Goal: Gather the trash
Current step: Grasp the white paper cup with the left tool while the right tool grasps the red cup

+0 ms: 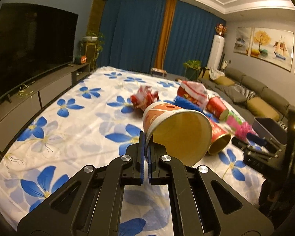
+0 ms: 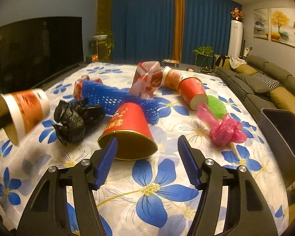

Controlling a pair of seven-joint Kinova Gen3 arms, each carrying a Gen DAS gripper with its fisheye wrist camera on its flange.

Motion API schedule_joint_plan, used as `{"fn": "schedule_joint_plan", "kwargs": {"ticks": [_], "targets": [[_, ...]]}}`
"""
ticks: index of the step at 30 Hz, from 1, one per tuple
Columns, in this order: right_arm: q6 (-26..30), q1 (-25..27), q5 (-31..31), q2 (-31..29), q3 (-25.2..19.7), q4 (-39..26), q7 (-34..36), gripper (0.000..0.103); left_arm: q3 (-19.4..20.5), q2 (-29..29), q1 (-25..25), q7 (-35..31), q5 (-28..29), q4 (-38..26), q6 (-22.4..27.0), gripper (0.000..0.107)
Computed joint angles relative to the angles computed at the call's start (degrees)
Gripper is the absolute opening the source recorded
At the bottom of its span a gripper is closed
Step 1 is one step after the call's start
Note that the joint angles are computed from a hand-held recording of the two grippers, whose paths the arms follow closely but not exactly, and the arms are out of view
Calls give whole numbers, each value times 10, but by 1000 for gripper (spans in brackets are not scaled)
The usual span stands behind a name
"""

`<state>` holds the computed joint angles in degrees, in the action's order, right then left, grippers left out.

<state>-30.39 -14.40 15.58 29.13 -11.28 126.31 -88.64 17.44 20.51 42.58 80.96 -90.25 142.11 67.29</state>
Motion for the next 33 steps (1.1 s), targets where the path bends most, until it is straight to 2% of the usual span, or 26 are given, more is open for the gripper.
{"fn": "schedule_joint_plan", "kwargs": {"ticks": [8,13,14,18,25,33], "targets": [[57,-51,-46,12,24,-45,48,45,0,-13,-16,2,-27,6,-3,2],[83,-54,-56,20,20,-67,63,28,1,-16,-33,4,-44,8,-15,2],[87,-52,-55,21,18,-71,64,21,1,-17,-37,3,-48,8,-19,2],[82,-35,-43,24,3,-71,64,7,0,-17,-48,-6,-56,4,-24,2],[35,-11,-28,15,-4,-43,52,4,0,-17,-53,-24,-55,-7,-26,2],[-26,32,27,-14,-15,3,5,4,-3,-17,-45,-59,-43,-31,-24,2]]}}
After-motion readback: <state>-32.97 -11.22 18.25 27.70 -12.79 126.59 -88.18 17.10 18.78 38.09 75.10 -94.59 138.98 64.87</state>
